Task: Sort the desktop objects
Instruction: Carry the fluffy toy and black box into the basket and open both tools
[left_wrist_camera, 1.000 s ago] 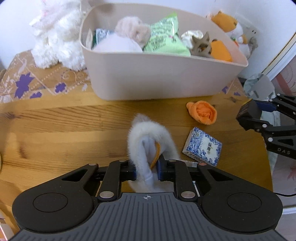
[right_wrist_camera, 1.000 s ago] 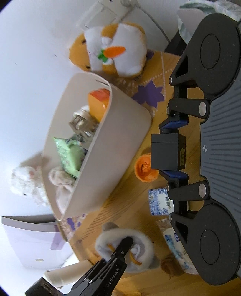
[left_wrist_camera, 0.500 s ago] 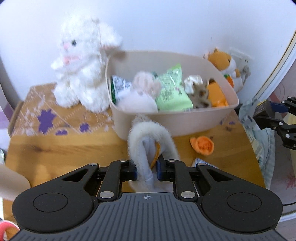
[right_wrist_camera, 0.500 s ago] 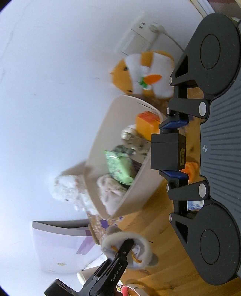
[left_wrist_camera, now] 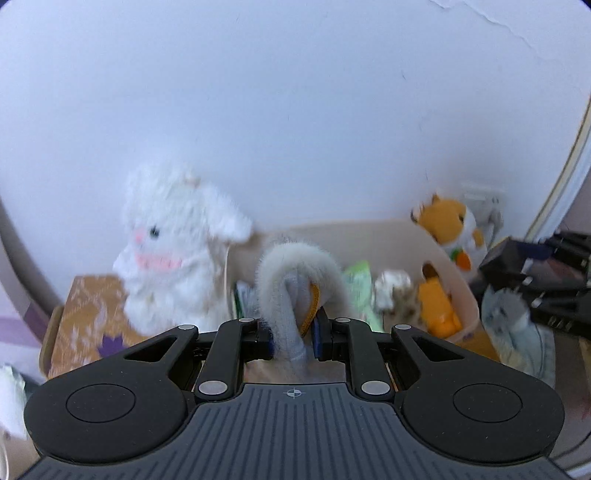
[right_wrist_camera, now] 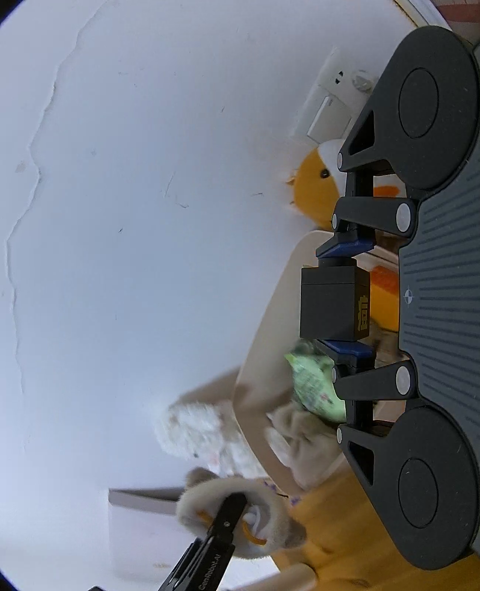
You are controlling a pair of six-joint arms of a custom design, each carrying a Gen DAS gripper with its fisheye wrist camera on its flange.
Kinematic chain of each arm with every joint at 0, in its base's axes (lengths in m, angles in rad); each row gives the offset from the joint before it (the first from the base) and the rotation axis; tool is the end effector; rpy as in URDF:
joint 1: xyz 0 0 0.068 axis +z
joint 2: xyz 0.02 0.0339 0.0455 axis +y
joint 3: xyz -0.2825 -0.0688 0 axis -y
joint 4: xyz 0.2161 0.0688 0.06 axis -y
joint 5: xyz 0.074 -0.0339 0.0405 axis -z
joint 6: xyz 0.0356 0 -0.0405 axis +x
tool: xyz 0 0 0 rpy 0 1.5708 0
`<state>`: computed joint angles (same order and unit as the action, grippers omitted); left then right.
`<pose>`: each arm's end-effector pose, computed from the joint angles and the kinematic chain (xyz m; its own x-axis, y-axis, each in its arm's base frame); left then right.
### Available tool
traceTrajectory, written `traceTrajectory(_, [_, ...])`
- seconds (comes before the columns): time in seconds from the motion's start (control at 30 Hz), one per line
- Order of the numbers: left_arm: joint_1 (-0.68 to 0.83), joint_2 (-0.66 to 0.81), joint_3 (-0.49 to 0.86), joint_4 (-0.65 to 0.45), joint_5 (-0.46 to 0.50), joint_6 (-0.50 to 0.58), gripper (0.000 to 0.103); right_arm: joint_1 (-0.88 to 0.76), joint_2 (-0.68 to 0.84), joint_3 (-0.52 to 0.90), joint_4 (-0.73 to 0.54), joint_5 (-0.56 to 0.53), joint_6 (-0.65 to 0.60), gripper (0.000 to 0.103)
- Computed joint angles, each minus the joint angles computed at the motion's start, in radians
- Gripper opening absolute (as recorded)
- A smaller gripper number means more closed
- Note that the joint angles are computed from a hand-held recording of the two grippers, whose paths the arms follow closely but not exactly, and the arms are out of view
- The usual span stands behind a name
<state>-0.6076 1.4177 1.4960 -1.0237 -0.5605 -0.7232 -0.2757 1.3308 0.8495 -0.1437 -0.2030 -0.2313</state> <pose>0.2149 -0.1264 0.3850 -0.6499 -0.2308 -0.7241 -0.2695 0.9608 -0.0643 0.2526 -0.0640 0.2773 -0.5731 -0.0712 -0.8164 -0.0227 0.9972 -0.0711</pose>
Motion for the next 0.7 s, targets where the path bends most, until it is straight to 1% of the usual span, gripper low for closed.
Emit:
traceTrajectory(0.1, [0.053, 0.054, 0.012, 0.067, 0.012, 0.027, 0.017, 0.041, 0.082, 0.025, 0.061, 0.054, 0.024, 0.041])
traceTrajectory(0.23, [0.105, 0.132, 0.004, 0.142, 0.030, 0.010, 0.018, 0.095, 0.192, 0.060, 0.112, 0.121, 0.047, 0.041])
traceTrajectory(0.43, [0.133, 0.224, -0.015, 0.171, 0.046, -0.021, 0.018, 0.139, 0.326, 0.106, 0.125, 0.175, 0.037, 0.042])
traceTrajectory(0.5, [0.135, 0.229, -0.028, 0.182, 0.049, -0.026, 0.022, 0.148, 0.346, 0.108, 0.128, 0.190, 0.032, 0.043])
traceTrajectory(0.53, [0.134, 0.223, -0.040, 0.188, 0.051, -0.030, 0.032, 0.149, 0.354, 0.109, 0.130, 0.192, 0.029, 0.047])
traceTrajectory(0.57, [0.133, 0.218, -0.048, 0.197, 0.052, -0.031, 0.046, 0.150, 0.360, 0.110, 0.131, 0.192, 0.027, 0.051])
traceTrajectory(0.6, [0.133, 0.213, -0.057, 0.207, 0.049, -0.030, 0.055, 0.151, 0.363, 0.107, 0.135, 0.191, 0.024, 0.053])
traceTrajectory(0.63, [0.128, 0.207, -0.064, 0.213, 0.039, -0.031, 0.070, 0.151, 0.364, 0.106, 0.136, 0.187, 0.021, 0.055])
traceTrajectory(0.67, [0.123, 0.196, -0.075, 0.226, 0.028, -0.028, 0.078, 0.154, 0.364, 0.100, 0.140, 0.186, 0.016, 0.056])
traceTrajectory(0.7, [0.118, 0.184, -0.089, 0.243, 0.020, -0.023, 0.079, 0.157, 0.361, 0.093, 0.145, 0.189, 0.011, 0.061])
